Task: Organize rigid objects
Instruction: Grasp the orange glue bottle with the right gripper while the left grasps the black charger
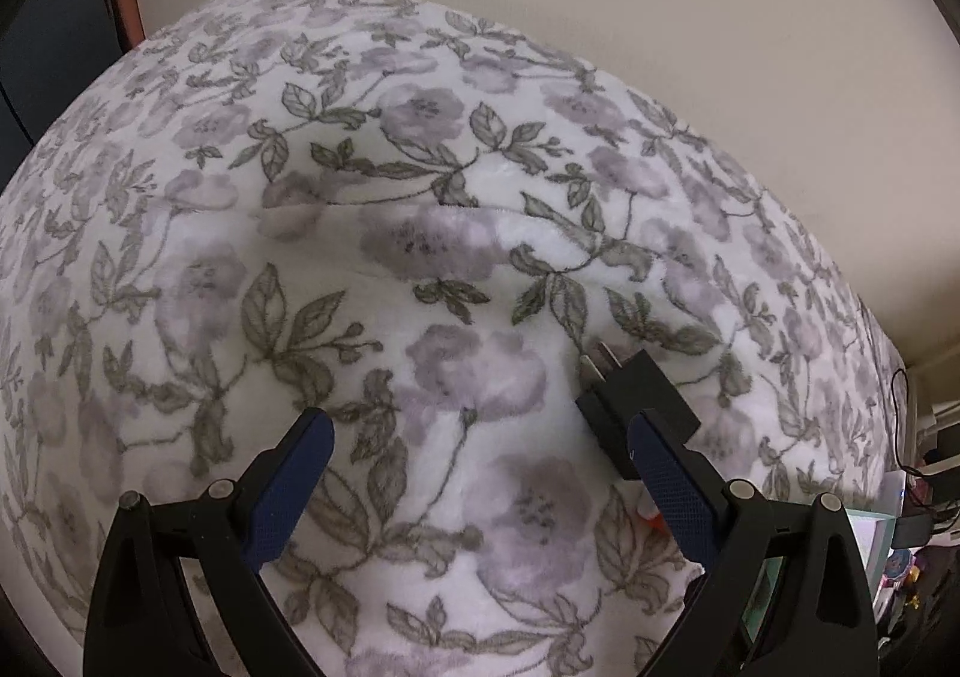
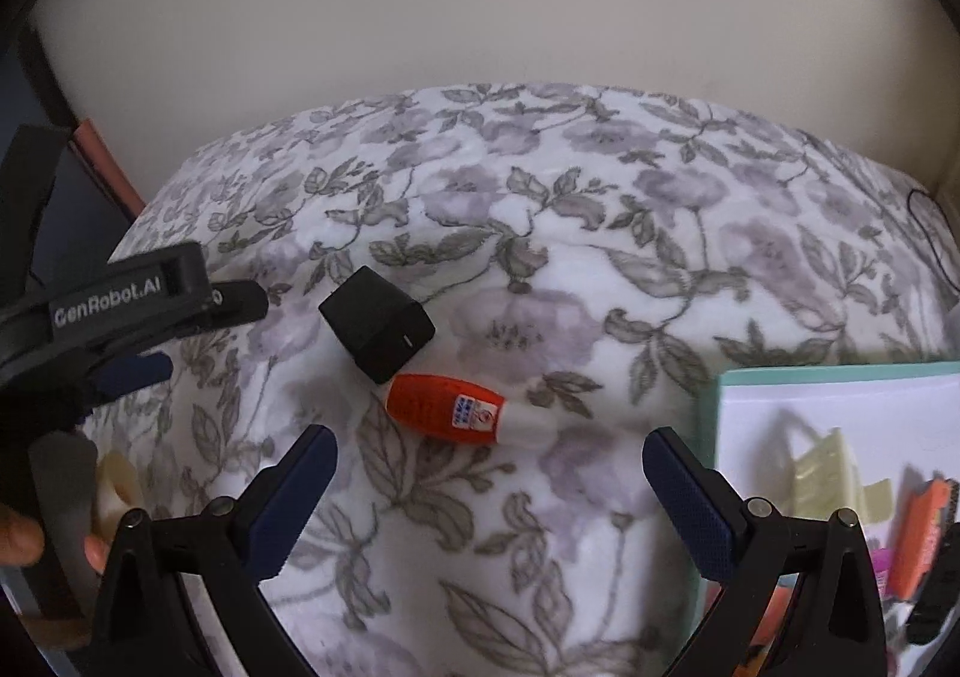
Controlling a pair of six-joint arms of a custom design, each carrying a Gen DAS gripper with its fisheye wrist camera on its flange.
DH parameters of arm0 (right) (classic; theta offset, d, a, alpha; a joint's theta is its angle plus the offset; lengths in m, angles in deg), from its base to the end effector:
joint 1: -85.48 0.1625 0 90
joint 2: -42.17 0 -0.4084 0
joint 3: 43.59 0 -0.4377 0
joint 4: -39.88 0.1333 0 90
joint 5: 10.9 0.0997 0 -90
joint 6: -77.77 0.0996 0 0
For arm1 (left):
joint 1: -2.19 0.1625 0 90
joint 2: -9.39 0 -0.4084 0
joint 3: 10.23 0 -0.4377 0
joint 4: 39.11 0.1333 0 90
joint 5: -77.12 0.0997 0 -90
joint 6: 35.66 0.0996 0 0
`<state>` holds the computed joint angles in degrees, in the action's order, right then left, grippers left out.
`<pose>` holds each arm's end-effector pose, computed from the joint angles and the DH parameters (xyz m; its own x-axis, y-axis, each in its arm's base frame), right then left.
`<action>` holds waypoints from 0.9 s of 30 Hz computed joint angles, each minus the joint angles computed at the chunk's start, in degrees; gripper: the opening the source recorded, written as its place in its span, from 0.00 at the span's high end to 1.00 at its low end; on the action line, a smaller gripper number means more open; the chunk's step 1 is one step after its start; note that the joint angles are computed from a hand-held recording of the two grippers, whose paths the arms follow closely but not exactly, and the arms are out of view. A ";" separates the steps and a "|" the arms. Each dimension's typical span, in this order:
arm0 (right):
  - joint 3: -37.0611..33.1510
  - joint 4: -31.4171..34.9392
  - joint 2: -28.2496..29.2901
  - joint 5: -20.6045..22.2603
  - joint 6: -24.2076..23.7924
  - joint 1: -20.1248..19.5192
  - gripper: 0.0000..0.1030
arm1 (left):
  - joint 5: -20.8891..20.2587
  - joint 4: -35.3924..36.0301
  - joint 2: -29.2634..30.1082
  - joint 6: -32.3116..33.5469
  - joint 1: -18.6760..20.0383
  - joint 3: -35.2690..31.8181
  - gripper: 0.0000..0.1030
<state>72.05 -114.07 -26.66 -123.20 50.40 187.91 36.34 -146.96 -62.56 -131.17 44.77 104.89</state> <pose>0.2158 -0.5356 0.1655 -0.7292 -0.5089 0.4575 -0.6091 0.7874 -0.0950 -0.2329 -0.4975 0.1499 -0.6430 -0.6760 -0.3600 -0.2665 0.6381 -0.7224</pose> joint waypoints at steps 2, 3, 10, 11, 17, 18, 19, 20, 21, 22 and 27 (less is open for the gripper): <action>-0.44 -0.28 1.17 -0.56 1.03 0.04 0.00 | -0.27 -0.79 0.22 1.00 0.71 0.00 0.04; -0.57 -0.52 1.72 -0.99 1.22 0.05 0.00 | -0.36 -1.40 0.35 1.80 1.13 0.03 0.04; -1.58 -1.23 4.60 -2.51 2.60 -0.27 0.00 | -0.65 -2.69 0.61 3.86 2.48 0.07 0.04; -1.74 -1.38 4.93 -2.53 2.97 -0.29 0.00 | -0.73 -2.98 0.53 3.99 2.58 0.21 0.04; -2.06 -3.88 7.10 -3.65 4.32 0.46 0.00 | -0.99 -3.05 0.16 3.77 2.78 0.51 0.04; -2.06 -4.66 7.47 -4.18 4.38 0.65 0.00 | -1.00 -2.86 0.16 3.58 2.80 0.46 0.04; -2.09 -5.35 7.81 -4.49 4.78 0.76 0.00 | -1.01 -2.65 0.12 3.36 2.75 0.48 0.04; -2.16 -5.86 8.14 -4.88 5.36 0.86 0.00 | -1.02 -2.58 0.08 3.32 2.74 0.51 0.04; -2.17 -6.34 8.45 -5.42 5.67 1.02 0.00 | -1.06 -2.65 0.12 3.44 2.78 0.51 0.04; -2.06 -7.07 8.77 -6.10 5.49 1.26 0.00 | -1.13 -2.50 0.13 3.27 2.75 0.49 0.04; -1.63 -8.21 8.83 -7.86 4.72 1.68 0.11 | -1.46 -2.30 -0.06 2.57 2.75 0.72 0.04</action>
<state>70.41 -122.28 -17.83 -131.06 55.12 189.58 34.87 -149.25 -62.62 -128.60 47.52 105.61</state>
